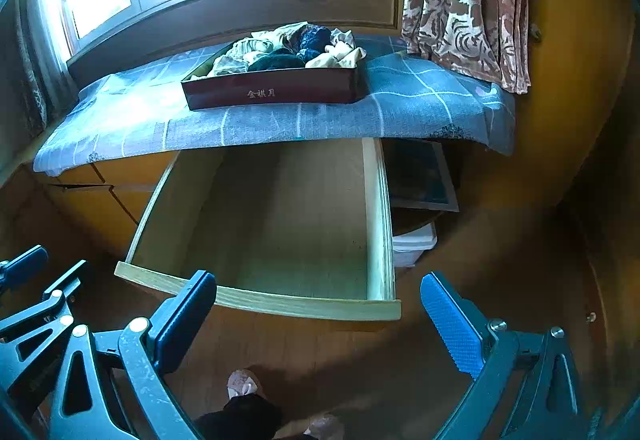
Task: Organize soft objects
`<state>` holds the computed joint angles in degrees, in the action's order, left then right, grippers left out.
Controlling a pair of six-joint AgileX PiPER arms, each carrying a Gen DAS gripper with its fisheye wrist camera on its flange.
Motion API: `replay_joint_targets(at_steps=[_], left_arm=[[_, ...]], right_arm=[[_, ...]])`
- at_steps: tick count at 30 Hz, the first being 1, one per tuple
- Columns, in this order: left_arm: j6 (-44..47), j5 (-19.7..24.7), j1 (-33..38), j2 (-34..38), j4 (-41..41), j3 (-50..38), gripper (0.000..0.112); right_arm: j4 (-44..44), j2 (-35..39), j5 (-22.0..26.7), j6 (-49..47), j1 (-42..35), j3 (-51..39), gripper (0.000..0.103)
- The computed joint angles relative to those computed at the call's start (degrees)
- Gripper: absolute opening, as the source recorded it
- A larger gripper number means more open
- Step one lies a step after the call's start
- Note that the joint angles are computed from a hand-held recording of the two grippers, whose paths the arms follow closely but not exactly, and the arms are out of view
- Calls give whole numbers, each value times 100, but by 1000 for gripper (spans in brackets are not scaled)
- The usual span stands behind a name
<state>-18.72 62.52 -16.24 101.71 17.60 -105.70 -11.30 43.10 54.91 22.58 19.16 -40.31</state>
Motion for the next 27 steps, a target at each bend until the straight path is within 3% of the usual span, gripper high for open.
replay_joint_targets(at_steps=[13,27], left_arm=[[261,-297,106,-214,-190,284,60],[291,-486,30,-152,-185,234,60]], right_arm=[[-1002,53,427,1399,1310,-76,103],[-793,171,286,1017,877,-78,103]])
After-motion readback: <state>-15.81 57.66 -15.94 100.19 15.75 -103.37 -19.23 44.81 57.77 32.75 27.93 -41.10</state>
